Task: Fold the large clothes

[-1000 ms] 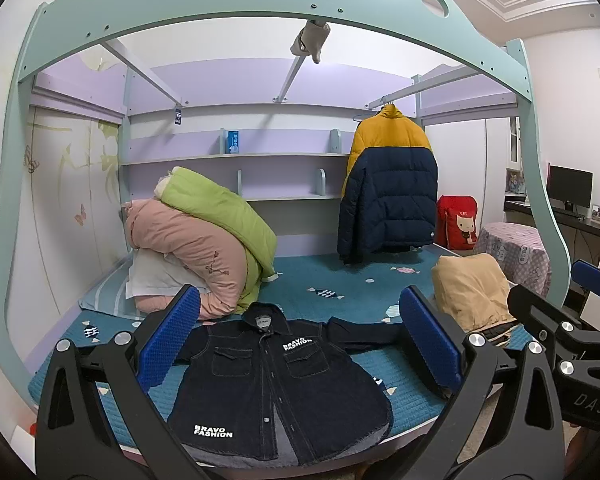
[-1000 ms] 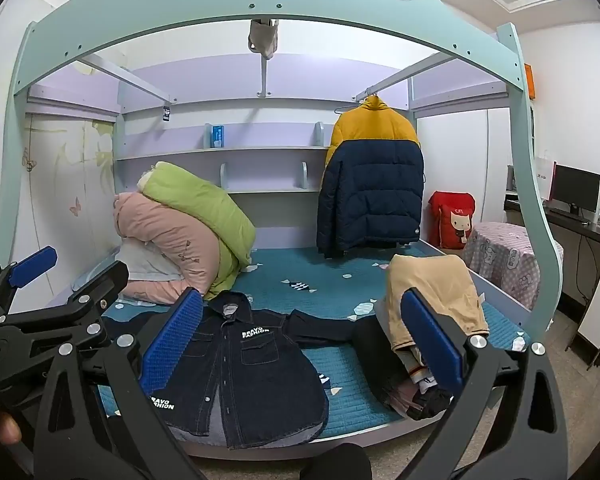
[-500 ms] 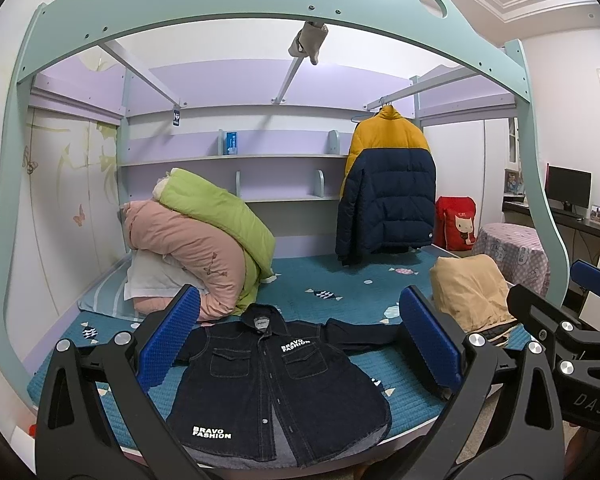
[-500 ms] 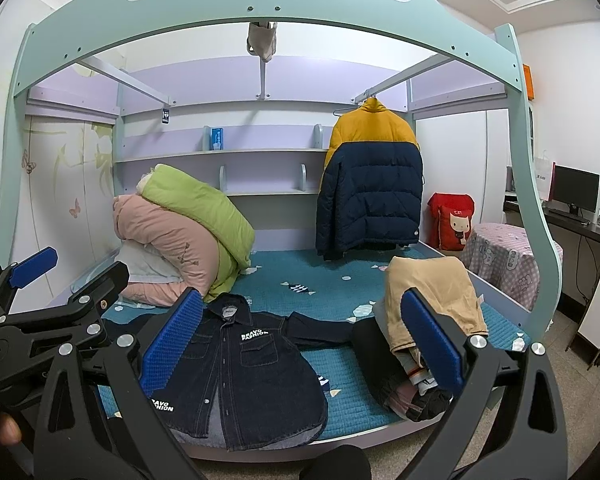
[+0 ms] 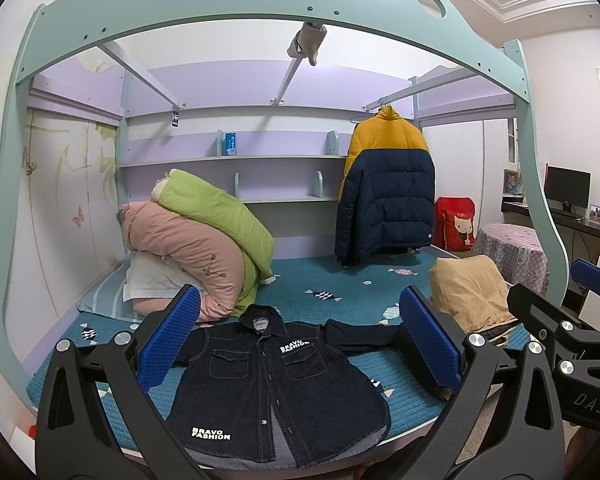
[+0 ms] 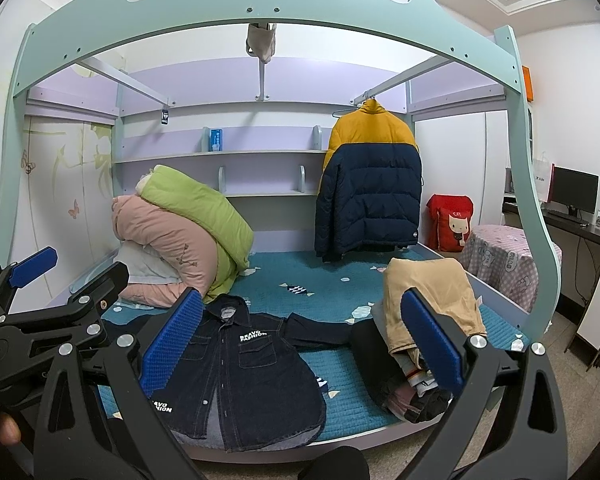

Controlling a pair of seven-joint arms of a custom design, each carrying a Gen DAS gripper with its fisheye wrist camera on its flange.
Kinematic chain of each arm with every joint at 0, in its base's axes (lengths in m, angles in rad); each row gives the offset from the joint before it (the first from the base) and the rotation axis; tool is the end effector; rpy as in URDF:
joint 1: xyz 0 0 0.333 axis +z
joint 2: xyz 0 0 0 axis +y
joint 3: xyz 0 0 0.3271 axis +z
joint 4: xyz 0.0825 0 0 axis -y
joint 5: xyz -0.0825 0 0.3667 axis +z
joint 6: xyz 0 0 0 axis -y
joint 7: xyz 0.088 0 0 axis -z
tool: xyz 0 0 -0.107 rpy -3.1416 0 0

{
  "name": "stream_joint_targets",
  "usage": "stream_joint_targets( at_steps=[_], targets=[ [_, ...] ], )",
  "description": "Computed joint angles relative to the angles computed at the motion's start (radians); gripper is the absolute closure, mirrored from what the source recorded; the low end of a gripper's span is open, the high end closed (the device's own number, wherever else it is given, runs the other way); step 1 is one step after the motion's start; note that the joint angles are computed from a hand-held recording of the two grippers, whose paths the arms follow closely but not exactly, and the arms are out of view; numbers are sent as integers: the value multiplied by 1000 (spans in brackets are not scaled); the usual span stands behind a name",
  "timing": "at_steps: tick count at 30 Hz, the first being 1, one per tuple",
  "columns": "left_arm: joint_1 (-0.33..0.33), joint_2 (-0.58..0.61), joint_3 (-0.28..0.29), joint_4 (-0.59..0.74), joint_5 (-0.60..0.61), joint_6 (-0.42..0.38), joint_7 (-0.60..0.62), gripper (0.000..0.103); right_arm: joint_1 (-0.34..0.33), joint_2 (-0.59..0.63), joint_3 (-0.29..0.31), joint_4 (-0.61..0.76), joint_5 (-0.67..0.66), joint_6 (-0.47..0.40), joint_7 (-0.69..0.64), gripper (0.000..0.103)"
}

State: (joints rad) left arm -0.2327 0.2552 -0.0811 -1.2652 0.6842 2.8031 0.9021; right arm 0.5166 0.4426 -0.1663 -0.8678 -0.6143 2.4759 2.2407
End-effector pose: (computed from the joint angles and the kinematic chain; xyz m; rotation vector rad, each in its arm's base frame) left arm 0.6145 -0.2197 0.7739 -1.2988 1.4525 -1.1569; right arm 0.6207 0.2760 0.8078 -1.3918 1.4140 -1.1073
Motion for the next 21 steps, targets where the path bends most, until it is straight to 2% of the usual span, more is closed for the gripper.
stream_joint_targets(
  at_steps=[21],
  targets=[
    [-22, 13, 2, 27, 22, -21, -18, 4, -3, 11, -3, 29, 17, -15, -17, 7]
  ],
)
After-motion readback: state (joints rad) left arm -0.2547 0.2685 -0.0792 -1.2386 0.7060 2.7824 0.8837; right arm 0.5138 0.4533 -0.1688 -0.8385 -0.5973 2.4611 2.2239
